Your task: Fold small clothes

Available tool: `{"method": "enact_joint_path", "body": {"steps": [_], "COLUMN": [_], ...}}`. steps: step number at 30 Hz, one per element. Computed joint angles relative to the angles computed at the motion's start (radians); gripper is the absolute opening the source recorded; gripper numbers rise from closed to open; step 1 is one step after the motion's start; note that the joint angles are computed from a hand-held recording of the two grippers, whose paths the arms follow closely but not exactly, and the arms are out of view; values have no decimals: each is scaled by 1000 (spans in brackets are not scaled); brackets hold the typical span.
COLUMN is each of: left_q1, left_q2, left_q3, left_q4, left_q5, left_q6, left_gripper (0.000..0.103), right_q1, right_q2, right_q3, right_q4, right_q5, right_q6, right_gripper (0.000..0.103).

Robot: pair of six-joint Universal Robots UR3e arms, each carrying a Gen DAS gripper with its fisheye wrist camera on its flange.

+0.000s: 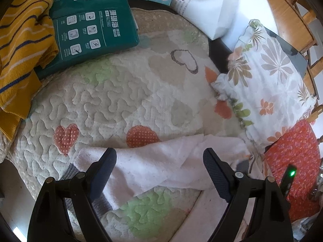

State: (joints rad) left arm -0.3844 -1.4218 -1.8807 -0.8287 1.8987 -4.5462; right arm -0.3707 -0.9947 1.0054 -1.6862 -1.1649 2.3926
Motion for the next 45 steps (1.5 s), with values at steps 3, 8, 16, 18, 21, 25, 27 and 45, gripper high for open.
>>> {"method": "enact_joint_path", "body": {"steps": [3,8,16,18,21,25,27,45], "left_q1": [6,9,15,10,6,-31,-56,-78], "left_q2": [-24,-72,-92,-103,-130,-205,-249,-357], "left_q3": [18,56,68,80,101,192,251,362], "left_q4": [8,-5,-17,-22,-11,-36,-53,-120], "left_q5": [-12,-28,-53,-51,-70,-59,-45,-70], "left_q6": [10,34,42,40,45,58,71,136], "left_gripper": [87,87,87,87,87,87,87,87], "right_q1": [74,241,121,3,-166,-372,-433,-428], "right_q2": [27,140,-38,-102,-145,-91,-45,-301], "right_q3": [-87,-285,-63,5,63,-3,-58,708], "right_q4": [38,190,98,27,-82,-94,-62,-917], "right_q5": [23,25,21,-29,-92,-133,-130,-92], "right_q6": [26,35,-94,-172,-261,-339,-358,-577], "right_gripper": [9,21,54,59,66,66,66,4]}}
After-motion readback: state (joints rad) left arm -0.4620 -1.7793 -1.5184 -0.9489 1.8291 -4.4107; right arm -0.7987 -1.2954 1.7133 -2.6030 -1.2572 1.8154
